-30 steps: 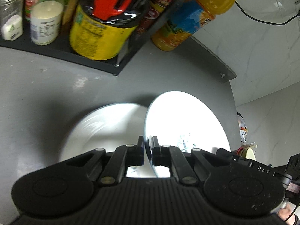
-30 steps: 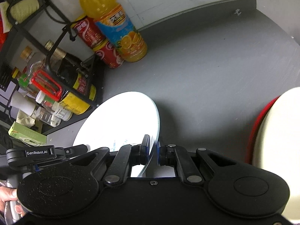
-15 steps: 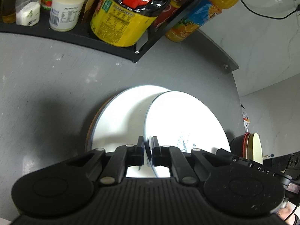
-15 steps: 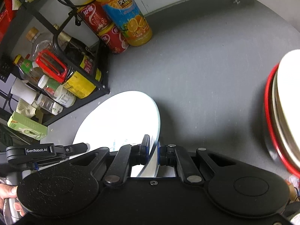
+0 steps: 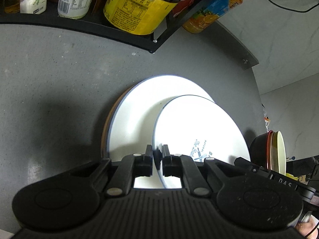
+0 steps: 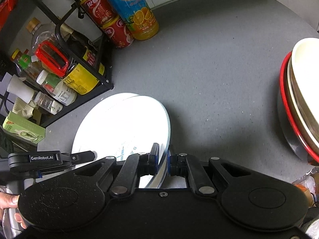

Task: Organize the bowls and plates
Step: 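Lift the 'BAKERY' plate and carry it over the plate stack, then lower the 'BAKERY' plate onto the stack and open the right gripper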

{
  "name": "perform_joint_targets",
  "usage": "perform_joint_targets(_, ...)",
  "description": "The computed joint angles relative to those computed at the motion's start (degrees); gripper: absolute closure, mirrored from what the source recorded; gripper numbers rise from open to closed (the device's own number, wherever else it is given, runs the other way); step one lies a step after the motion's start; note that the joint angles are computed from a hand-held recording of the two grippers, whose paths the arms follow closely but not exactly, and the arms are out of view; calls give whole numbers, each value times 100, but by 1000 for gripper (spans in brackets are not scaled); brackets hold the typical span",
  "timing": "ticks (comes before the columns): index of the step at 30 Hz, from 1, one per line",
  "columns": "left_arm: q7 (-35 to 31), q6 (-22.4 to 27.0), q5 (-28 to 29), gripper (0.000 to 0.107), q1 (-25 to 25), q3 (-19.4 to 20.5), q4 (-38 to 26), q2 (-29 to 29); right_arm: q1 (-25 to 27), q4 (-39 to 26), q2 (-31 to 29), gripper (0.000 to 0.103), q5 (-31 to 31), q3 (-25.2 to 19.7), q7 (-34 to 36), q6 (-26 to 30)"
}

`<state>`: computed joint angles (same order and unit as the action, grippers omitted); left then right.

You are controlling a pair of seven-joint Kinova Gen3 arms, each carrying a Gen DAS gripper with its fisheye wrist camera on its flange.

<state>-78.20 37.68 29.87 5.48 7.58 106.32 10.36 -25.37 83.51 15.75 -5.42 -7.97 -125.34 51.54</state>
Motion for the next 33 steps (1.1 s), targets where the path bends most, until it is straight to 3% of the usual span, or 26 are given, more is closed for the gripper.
perform_joint_targets(11,109,120,-148,100,37,-10,-54,92,-29,108,-37,95,-9,-18,-30,-30)
perform_joint_targets(19,745,650,-842,96,206,-130,-465,159,1,284,-145,98,-24,-28,-57,-296)
perform_joint_targets(23,506,746,-637,91,8,-104,-470,127,27,263,-112,98,-79,-52,38,-308)
perform_joint_targets(33,612,823,-778,86,6,-167,-482,-55,46,201,-50,97,-254,-51,-45,-292)
